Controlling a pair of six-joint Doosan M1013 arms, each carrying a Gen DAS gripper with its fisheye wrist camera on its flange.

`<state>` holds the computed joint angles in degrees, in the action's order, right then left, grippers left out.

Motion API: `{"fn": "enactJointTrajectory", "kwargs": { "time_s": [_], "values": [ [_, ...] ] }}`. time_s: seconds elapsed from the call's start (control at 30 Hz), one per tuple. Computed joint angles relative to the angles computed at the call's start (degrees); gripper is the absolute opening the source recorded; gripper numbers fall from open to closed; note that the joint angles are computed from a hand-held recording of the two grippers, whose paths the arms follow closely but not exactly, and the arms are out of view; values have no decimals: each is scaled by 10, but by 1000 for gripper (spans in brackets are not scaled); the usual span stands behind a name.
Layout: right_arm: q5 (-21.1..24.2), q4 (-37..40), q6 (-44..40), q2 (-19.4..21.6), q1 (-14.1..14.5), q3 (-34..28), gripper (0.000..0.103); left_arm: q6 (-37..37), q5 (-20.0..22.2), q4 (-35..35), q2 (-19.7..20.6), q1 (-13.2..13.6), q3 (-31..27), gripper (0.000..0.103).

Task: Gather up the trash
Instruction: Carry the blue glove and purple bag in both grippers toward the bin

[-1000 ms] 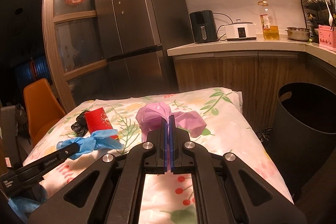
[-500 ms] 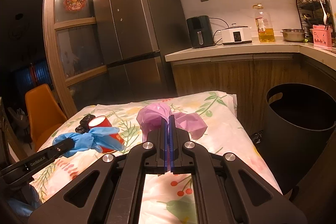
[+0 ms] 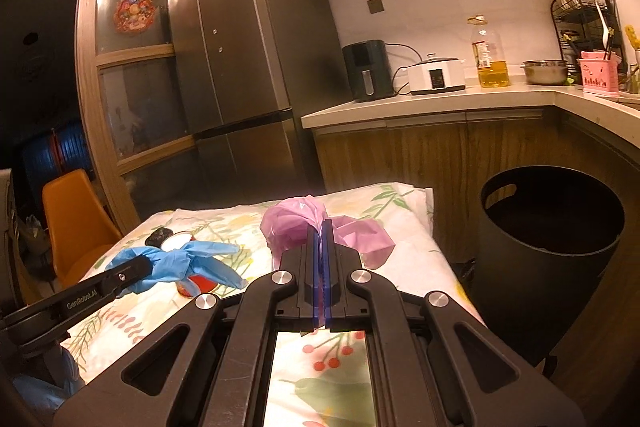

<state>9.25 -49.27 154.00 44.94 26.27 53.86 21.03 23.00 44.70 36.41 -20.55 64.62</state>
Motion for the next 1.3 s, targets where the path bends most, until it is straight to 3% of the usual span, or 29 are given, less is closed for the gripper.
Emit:
{"fn": "enactJointTrajectory", "kwargs": {
  "time_s": [0.3, 0.53, 0.9, 1.3],
  "values": [
    [16, -250, 252, -17, -8, 24, 2, 93, 0, -61, 25, -13, -54, 0],
    [44, -374, 383, -28, -18, 40, 2, 180, 5, -116, 51, -25, -107, 0],
    [105, -440, 461, -37, -37, 49, 2, 343, 26, -228, 109, -43, -221, 0],
    [155, -430, 468, -36, -56, 44, 2, 491, 68, -337, 192, -61, -380, 0]
  ]
}}
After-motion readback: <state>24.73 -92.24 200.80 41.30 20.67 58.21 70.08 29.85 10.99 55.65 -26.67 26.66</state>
